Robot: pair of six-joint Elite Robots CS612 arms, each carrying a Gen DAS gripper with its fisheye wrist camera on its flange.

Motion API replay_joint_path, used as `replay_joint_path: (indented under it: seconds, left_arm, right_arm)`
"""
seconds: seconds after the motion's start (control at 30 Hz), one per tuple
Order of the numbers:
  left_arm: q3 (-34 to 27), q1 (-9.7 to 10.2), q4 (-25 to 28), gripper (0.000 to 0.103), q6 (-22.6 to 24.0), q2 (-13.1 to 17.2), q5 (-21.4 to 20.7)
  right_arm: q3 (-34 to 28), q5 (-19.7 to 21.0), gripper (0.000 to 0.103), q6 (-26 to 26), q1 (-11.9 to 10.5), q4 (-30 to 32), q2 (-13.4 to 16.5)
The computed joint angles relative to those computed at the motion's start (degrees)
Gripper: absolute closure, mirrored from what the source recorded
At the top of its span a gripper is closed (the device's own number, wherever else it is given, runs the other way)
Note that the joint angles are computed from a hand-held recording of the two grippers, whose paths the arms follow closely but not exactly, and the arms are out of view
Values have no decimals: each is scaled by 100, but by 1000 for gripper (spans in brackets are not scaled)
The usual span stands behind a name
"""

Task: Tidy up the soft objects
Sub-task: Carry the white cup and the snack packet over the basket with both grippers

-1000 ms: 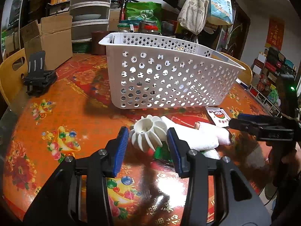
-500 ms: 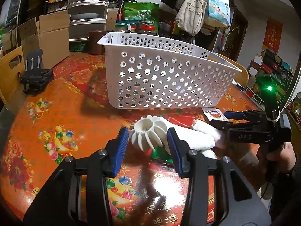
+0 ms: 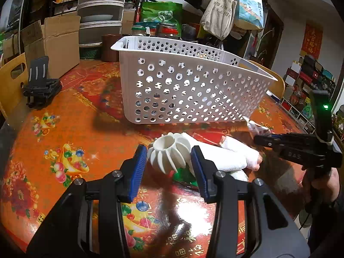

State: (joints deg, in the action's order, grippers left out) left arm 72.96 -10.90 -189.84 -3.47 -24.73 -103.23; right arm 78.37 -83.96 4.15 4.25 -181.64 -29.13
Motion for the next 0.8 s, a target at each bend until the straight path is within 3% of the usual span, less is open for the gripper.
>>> replay_joint_path:
  seconds: [0.27,0.5,0.8]
  left_arm:
    - [21,-17,-49,63,50,-5,75]
    - [303,-102,-567,63,172,-98,448]
    - [775,-186,-1138,63,343,-440,541]
  right_arm:
    - [443,298,88,163,-87,-822,-155]
    - [759,416,88,166,-109,-1254,-304]
    - [950,560,88,68,-106,-1604,-434]
